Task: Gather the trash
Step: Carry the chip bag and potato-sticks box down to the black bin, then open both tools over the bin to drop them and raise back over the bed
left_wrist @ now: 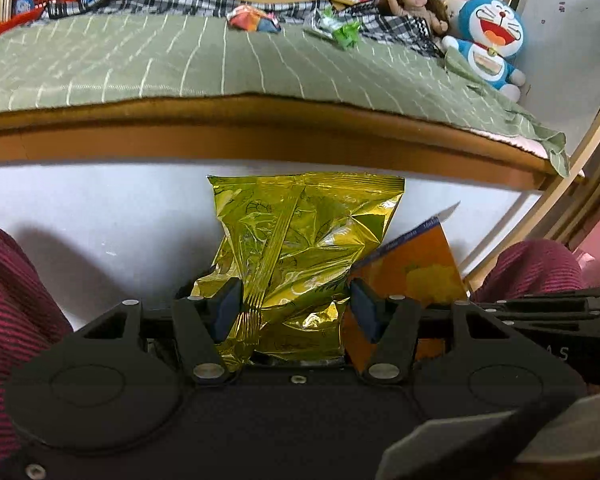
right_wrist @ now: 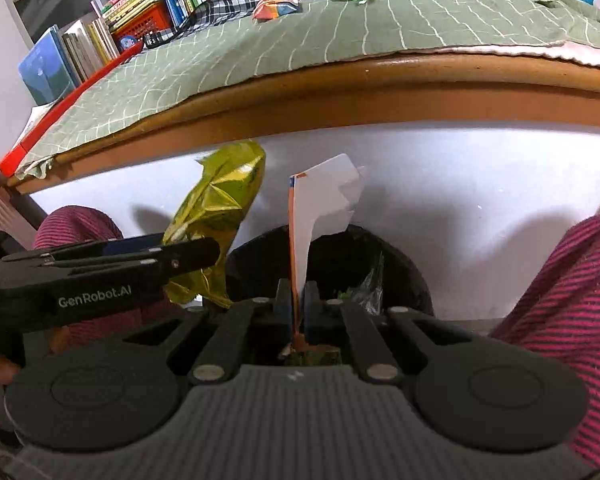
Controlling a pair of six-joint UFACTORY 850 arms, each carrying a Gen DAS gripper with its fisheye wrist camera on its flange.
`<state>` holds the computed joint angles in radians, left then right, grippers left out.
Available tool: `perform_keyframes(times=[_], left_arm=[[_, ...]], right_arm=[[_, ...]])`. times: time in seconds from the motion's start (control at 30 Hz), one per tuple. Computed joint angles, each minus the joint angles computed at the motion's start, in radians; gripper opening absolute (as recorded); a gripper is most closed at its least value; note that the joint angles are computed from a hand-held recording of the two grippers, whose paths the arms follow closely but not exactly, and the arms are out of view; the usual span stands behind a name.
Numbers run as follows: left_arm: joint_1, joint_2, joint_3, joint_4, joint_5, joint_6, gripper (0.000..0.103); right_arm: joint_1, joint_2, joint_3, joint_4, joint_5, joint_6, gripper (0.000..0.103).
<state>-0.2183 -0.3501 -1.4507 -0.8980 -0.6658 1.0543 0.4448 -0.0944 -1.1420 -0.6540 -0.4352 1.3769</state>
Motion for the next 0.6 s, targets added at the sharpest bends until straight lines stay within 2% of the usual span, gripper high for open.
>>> perform_keyframes(times=[0.23,0.4,0.47,0.53,0.6], left_arm=[[-0.013,-0.074,-0.088,0.086,-0.067,-0.094,0.056],[-0.029,-0.104,-0.123,0.127,-0.074,-0.113,0.057],[-0.033,-0.114,-0.135,0.135,-0.076,-0.124,0.058],[-0.035,-0.119,-0.138,0.134,-0.076,-0.128,0.06],[-0.035,-0.125,-0.144,0.129,-0.079,-0.128,0.068]], right_arm=[[-0.024,-0.026,-0.016,0.036,0.008,-0.042,0.009],[-0.05,-0.05,-0.03,0.105,0.026,-0.108,0.01],[-0.056,-0.055,-0.031,0.114,0.031,-0.121,0.014],[-0.064,-0.06,-0.033,0.135,0.041,-0.138,0.018],[-0.072,-0.065,-0.034,0.157,0.051,-0.151,0.019]])
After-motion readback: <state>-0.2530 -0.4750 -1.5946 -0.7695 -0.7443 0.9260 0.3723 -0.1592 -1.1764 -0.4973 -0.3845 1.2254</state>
